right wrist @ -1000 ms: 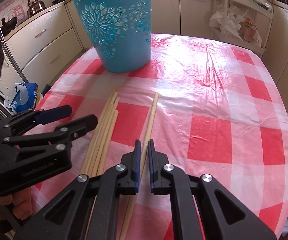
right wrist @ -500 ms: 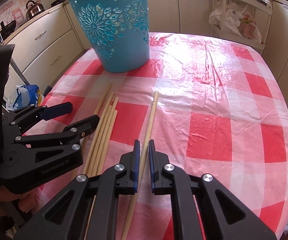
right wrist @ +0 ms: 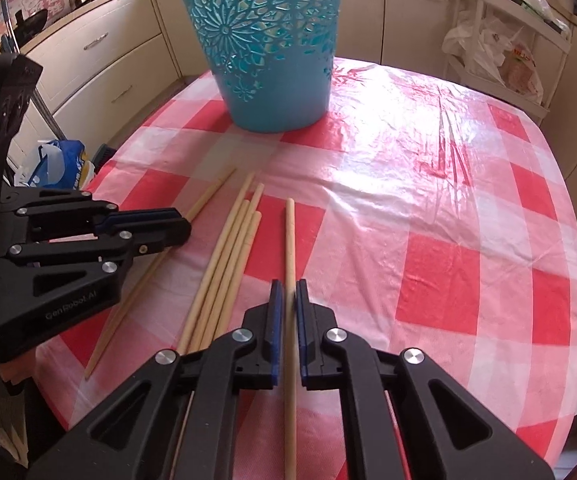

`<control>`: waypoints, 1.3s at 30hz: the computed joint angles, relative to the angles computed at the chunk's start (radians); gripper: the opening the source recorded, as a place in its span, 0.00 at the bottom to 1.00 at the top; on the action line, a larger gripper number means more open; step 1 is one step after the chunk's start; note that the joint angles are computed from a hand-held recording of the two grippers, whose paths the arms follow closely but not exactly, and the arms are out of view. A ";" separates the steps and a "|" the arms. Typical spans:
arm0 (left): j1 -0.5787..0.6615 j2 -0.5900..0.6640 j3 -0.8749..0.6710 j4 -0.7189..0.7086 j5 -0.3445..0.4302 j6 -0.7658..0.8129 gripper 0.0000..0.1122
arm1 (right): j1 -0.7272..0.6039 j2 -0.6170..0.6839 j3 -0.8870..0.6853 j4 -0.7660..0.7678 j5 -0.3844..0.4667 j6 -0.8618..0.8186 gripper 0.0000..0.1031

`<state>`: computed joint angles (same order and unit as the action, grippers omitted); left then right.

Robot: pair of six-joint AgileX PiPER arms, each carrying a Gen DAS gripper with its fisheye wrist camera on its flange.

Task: Organize utensils
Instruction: 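Lift both chopsticks over the turquoise bin and release them inside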

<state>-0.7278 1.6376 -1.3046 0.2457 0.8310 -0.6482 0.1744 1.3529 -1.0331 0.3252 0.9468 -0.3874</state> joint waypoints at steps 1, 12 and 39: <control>0.002 0.006 -0.009 0.010 0.009 -0.015 0.11 | 0.015 0.005 -0.005 -0.016 -0.008 0.009 0.09; -0.037 0.056 -0.086 0.066 0.064 0.018 0.04 | -0.126 0.027 -0.012 0.186 0.091 -0.076 0.06; 0.192 -0.026 -0.501 0.588 -0.326 -0.474 0.04 | -0.041 0.285 -0.707 0.527 -0.451 0.093 0.06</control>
